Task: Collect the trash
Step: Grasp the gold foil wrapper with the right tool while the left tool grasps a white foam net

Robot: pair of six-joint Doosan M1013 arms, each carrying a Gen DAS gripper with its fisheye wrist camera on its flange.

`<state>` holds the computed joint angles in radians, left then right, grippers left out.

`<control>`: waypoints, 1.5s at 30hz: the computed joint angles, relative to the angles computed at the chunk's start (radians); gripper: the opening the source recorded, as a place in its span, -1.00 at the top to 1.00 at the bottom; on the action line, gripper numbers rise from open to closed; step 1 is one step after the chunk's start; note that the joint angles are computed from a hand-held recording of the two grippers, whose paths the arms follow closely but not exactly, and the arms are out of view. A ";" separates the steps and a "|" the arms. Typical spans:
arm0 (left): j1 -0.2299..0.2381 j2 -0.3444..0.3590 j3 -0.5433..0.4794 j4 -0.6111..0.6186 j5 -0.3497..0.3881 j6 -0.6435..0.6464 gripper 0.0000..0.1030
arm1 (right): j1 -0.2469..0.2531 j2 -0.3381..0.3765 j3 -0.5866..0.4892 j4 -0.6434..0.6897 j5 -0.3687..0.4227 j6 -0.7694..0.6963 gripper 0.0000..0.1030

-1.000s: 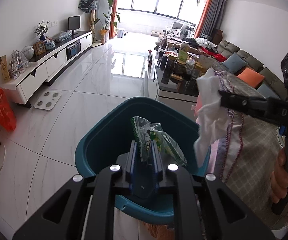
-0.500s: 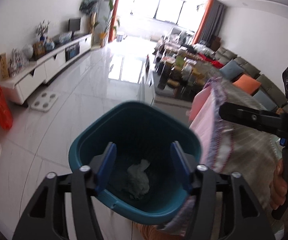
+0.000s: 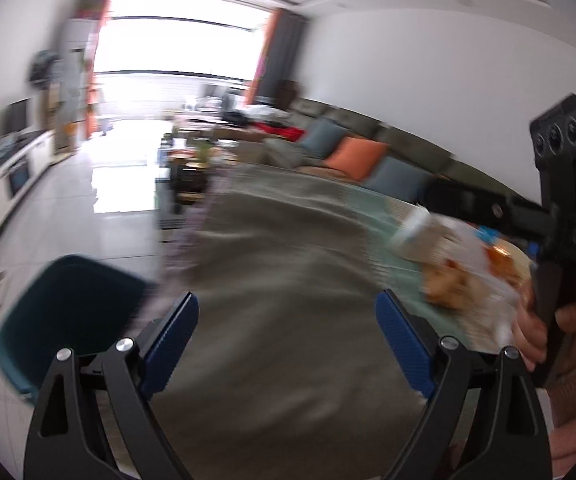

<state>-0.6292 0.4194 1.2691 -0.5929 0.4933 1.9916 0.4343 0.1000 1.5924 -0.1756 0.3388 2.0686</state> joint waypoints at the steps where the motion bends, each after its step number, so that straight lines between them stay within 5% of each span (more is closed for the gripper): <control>1: -0.011 0.007 -0.007 -0.039 0.015 0.048 -0.76 | 0.001 -0.019 0.020 -0.091 0.002 0.094 -0.35; 5: -0.046 0.038 -0.045 -0.168 0.090 0.183 -0.75 | 0.006 -0.087 0.094 -0.459 0.054 0.488 -0.35; 11: -0.085 0.085 -0.113 -0.234 0.168 0.259 -0.75 | 0.001 -0.156 0.174 -0.698 0.173 0.803 -0.35; 20: -0.120 0.180 -0.281 -0.191 0.283 0.178 -0.75 | -0.041 -0.231 0.283 -0.728 0.291 0.971 -0.35; 26: -0.121 0.258 -0.415 -0.168 0.386 0.063 -0.73 | -0.077 -0.260 0.342 -0.660 0.250 0.975 -0.35; 32: -0.122 0.319 -0.516 -0.156 0.466 -0.005 -0.37 | -0.092 -0.274 0.372 -0.648 0.217 0.994 -0.33; 35: -0.124 0.335 -0.544 -0.151 0.477 -0.022 -0.05 | -0.113 -0.283 0.389 -0.621 0.168 0.994 -0.25; 40: -0.126 0.348 -0.564 -0.177 0.500 -0.013 0.50 | -0.112 -0.290 0.404 -0.595 0.139 0.990 0.14; 45: -0.130 0.342 -0.554 -0.181 0.494 0.007 0.72 | -0.101 -0.297 0.409 -0.631 0.143 1.015 0.30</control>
<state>-0.7591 0.7611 0.7153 -0.7738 0.9872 1.9985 0.3334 -0.1967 2.0016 -0.8063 0.4819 3.0837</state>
